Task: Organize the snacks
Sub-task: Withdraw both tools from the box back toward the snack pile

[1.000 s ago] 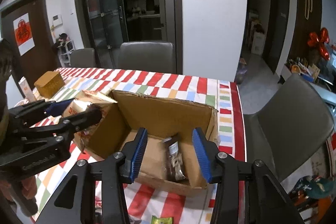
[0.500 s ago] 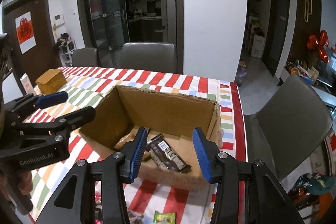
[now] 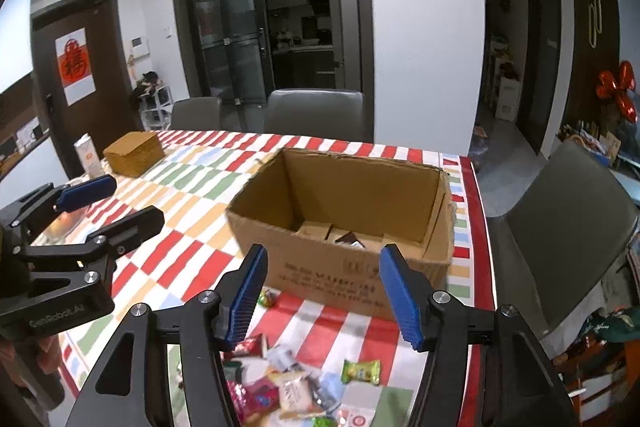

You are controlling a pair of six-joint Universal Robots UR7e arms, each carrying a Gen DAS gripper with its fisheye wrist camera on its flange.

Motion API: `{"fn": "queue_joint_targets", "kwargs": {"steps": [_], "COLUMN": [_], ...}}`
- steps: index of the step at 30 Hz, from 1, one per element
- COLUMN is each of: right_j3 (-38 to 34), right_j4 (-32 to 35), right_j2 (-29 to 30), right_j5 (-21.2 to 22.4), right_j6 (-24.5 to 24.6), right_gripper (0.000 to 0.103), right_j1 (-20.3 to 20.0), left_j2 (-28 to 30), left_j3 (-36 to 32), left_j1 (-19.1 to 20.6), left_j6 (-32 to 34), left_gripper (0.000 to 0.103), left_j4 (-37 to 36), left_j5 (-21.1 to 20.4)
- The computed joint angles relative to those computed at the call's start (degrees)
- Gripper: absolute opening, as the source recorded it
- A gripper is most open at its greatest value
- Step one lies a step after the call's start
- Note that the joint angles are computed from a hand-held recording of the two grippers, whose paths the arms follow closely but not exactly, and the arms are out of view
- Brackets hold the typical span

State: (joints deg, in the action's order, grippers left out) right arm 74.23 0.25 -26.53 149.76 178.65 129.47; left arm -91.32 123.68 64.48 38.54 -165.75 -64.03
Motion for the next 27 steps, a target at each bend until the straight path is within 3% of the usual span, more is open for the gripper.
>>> {"fn": "queue_joint_targets", "kwargs": {"steps": [4, 13, 27], "right_j3": [0.0, -0.4, -1.2], "right_j4": [-1.1, 0.0, 7.3], "right_j2": [1.2, 3.5, 8.3], "right_j5": [0.7, -0.2, -0.8], "right_j6": [-1.0, 3.0, 15.9], "right_gripper": [0.063, 0.066, 0.066], "right_j1": [1.6, 3.5, 3.4], "left_j2": [-2.9, -9.2, -11.6], "left_j3": [1.2, 5.0, 8.9], "left_j1": [0.3, 2.8, 6.5], "left_j6": [-0.3, -1.7, -2.4], "left_gripper": [0.075, 0.078, 0.078], "left_j4": [0.9, 1.4, 3.4], "left_j5": [-0.4, -0.2, 2.9]}}
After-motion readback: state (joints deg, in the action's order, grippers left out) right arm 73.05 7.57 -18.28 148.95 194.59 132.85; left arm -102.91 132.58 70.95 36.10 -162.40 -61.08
